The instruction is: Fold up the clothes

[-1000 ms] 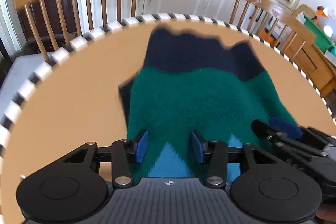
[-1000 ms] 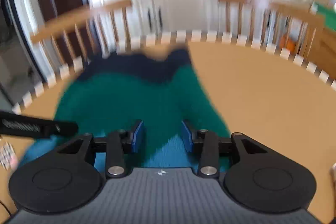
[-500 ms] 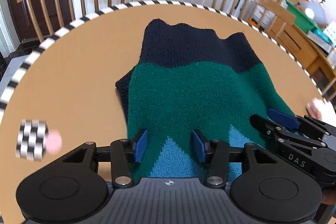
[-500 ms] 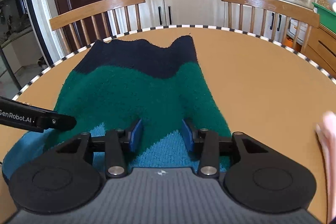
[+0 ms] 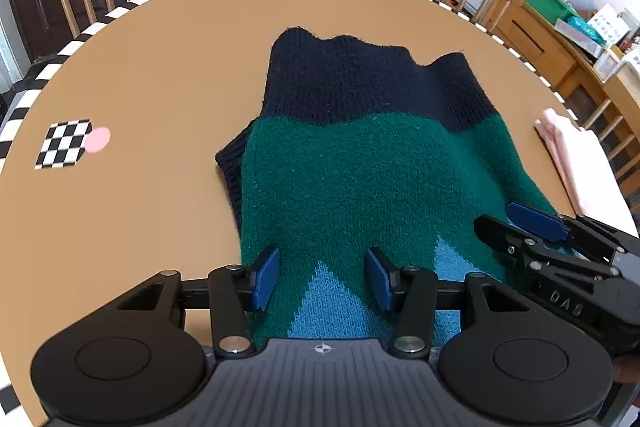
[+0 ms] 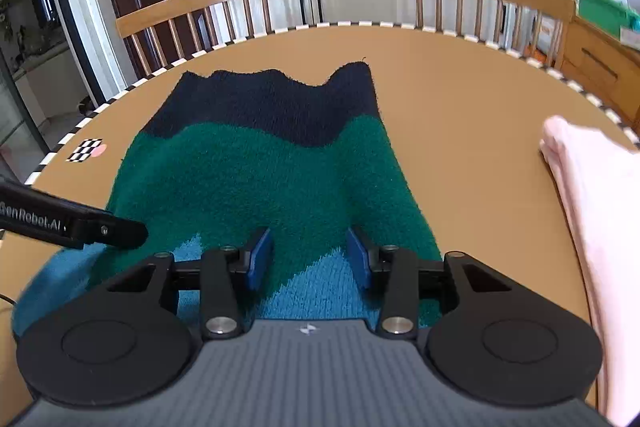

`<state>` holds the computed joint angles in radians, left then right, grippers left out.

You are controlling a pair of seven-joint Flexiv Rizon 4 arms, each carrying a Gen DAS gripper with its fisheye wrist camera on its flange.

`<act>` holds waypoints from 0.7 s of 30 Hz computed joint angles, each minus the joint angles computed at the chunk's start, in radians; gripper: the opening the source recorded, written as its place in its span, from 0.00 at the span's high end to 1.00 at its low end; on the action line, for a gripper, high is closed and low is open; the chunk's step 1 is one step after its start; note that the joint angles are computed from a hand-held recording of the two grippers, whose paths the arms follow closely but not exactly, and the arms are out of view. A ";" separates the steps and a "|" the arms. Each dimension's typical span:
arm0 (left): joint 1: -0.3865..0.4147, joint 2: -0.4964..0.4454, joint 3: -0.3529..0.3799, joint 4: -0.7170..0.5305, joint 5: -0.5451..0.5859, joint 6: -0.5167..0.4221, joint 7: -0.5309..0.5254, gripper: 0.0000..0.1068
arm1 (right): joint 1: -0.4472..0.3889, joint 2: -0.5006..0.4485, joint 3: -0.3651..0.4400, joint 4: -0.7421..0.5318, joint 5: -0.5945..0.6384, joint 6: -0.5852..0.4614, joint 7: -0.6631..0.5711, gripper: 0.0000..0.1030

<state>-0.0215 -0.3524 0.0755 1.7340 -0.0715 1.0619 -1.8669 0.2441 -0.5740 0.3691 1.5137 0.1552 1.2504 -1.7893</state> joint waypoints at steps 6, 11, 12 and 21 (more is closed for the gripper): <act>0.040 -0.083 -0.021 -0.079 -0.029 0.211 0.058 0.51 | 0.146 -0.100 -0.161 -0.132 -0.130 0.177 0.148 0.73; 0.041 -0.219 0.006 -0.214 -0.060 0.171 0.074 0.53 | 0.163 -0.227 -0.172 -0.304 -0.201 0.015 0.297 0.98; 0.045 -0.223 0.003 -0.212 -0.063 0.179 0.081 0.53 | 0.159 -0.238 -0.166 -0.313 -0.207 0.009 0.305 0.98; -0.007 -0.179 0.077 -0.216 -0.005 0.102 0.013 0.51 | 0.096 -0.160 -0.112 -0.209 -0.165 0.065 0.309 0.91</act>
